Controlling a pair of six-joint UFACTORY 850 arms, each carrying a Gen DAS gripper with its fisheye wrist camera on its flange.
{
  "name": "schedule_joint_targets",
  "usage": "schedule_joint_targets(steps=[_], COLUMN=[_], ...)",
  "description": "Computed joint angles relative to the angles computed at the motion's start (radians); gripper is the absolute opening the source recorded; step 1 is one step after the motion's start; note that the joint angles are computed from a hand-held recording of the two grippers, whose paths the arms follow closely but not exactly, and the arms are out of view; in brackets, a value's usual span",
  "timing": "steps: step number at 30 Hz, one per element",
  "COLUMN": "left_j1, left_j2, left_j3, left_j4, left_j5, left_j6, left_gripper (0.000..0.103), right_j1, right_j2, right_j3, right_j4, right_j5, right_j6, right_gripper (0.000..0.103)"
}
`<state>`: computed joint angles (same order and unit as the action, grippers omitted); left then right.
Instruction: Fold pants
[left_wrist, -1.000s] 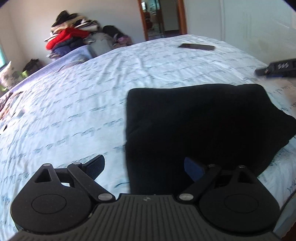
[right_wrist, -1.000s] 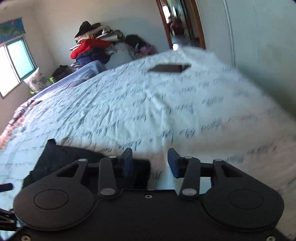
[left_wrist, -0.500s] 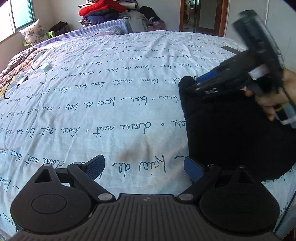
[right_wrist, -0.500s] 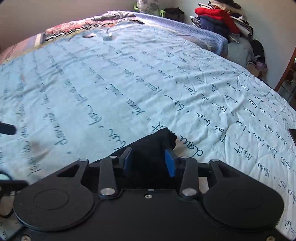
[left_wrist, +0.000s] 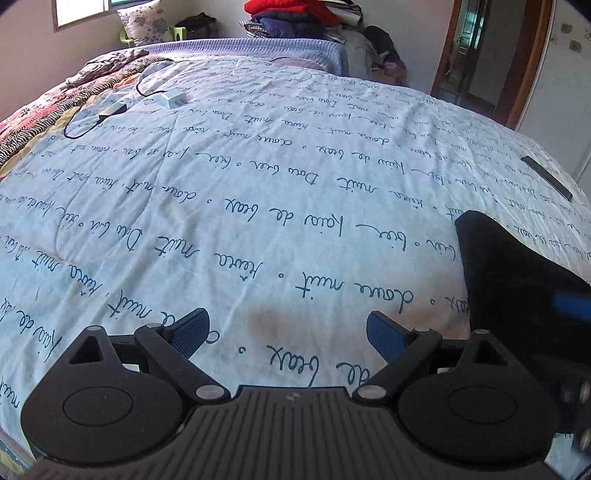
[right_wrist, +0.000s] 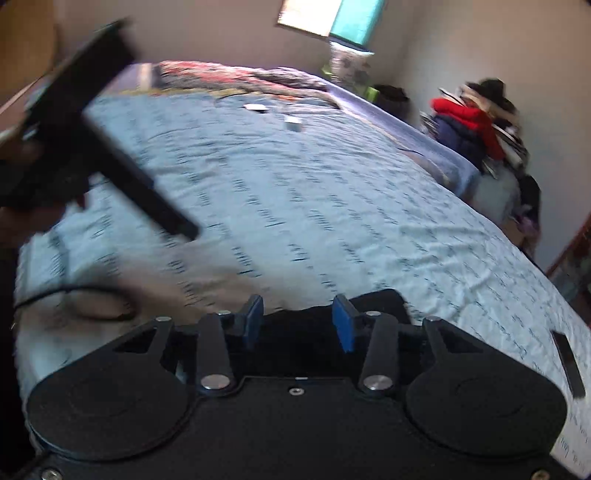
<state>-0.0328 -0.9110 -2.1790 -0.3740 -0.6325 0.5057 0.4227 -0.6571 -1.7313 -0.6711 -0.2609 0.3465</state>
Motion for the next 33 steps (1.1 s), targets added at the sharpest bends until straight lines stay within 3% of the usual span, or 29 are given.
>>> schedule_joint_targets(steps=[4,9,15,20,22,25,29,33], left_j1=[-0.005,-0.007,-0.002,-0.004,-0.005,-0.004,-0.006,-0.01], left_j2=[0.017,0.052,0.028,0.032,0.038,0.049,0.057,0.058], left_j3=[0.03,0.094,0.057,0.061,0.071,0.084,0.088,0.082], left_j4=[-0.022,-0.032,-0.032,-0.037,-0.036,-0.046,-0.053,-0.071], left_j5=[0.018,0.059,0.02,0.021,0.029,0.038,0.046,0.045], left_j6=[0.036,0.078,0.054,0.062,0.067,0.084,0.097,0.109], left_gripper=[0.093,0.094,0.093,0.094,0.094,0.094,0.094,0.094], right_j1=[0.049,0.079,0.128,0.157,0.154,0.155,0.123,0.105], right_j2=[-0.02,-0.039,-0.045,-0.094,-0.095,-0.068,0.008,0.056], right_j3=[-0.011,-0.01,0.02,0.008,0.005,0.036,0.082,0.116], right_j4=[-0.057,-0.268,-0.565,-0.754,-0.714,-0.713,-0.502,-0.262], right_j5=[-0.086,-0.179,-0.279,-0.356,-0.338,-0.31,-0.18,-0.122], right_j6=[-0.052,0.056,0.227,0.257,0.229,0.253,0.17,-0.016], right_gripper=[0.033,0.033,0.033,0.032,0.01,0.008,0.008,0.008])
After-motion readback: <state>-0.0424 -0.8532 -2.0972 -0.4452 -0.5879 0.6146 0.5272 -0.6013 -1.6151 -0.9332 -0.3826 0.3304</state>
